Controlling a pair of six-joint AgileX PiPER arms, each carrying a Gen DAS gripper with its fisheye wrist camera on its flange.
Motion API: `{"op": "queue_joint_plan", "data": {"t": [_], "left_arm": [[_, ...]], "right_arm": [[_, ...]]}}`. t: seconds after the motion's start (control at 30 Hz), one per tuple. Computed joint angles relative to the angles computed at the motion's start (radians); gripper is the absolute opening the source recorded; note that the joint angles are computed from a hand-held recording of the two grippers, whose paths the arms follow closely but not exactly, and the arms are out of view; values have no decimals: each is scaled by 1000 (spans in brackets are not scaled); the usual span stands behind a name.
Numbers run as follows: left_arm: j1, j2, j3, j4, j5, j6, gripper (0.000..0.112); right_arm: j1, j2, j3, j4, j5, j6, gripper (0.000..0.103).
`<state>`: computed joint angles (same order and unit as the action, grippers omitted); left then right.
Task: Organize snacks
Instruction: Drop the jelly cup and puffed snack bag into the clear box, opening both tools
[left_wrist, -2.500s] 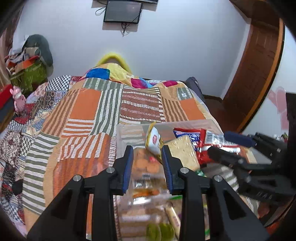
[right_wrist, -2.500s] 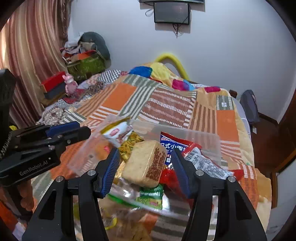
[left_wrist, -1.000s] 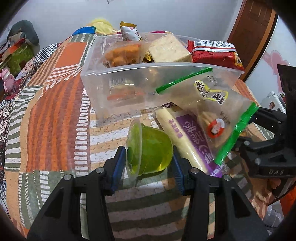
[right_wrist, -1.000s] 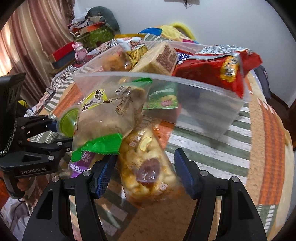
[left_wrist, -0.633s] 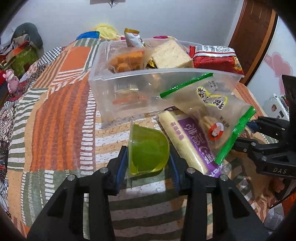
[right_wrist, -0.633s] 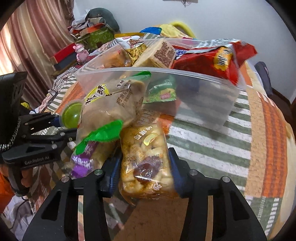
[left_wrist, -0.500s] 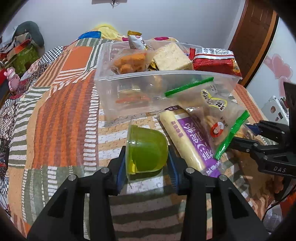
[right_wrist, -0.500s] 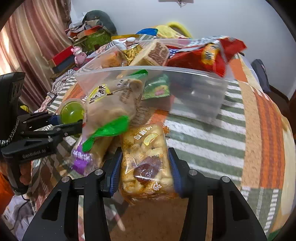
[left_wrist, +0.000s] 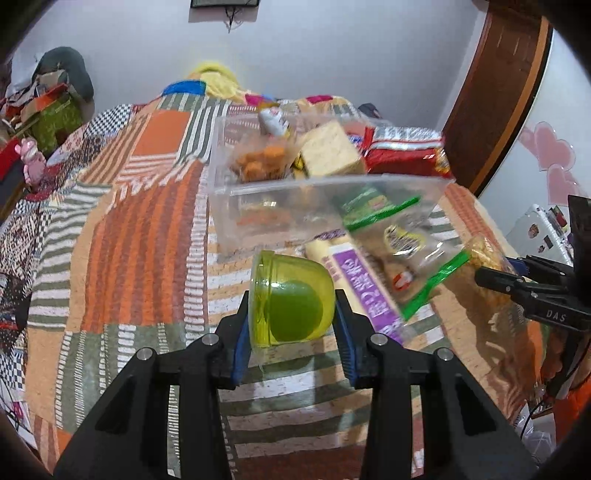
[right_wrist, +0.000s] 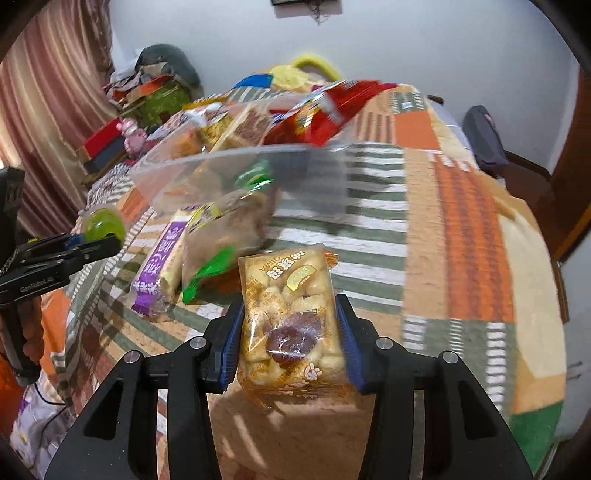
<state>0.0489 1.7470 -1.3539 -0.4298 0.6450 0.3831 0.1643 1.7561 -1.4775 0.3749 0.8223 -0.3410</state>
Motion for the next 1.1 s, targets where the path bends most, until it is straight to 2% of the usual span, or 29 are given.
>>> {"op": "queue_joint_plan", "data": {"t": [0.2, 0.47, 0.8, 1.1], "left_arm": [[-12, -4, -80, 1, 25, -18, 40], [-27, 74, -254, 12, 63, -55, 40], [-17, 301, -536, 62, 152, -147, 40], [-22, 420, -687, 134, 168, -217, 40]], "right_arm": [[-3, -18, -54, -7, -15, 16, 43], [19, 48, -213, 16, -9, 16, 43], [69, 240, -505, -25, 58, 87, 43], [108, 418, -745, -83, 148, 180, 43]]}}
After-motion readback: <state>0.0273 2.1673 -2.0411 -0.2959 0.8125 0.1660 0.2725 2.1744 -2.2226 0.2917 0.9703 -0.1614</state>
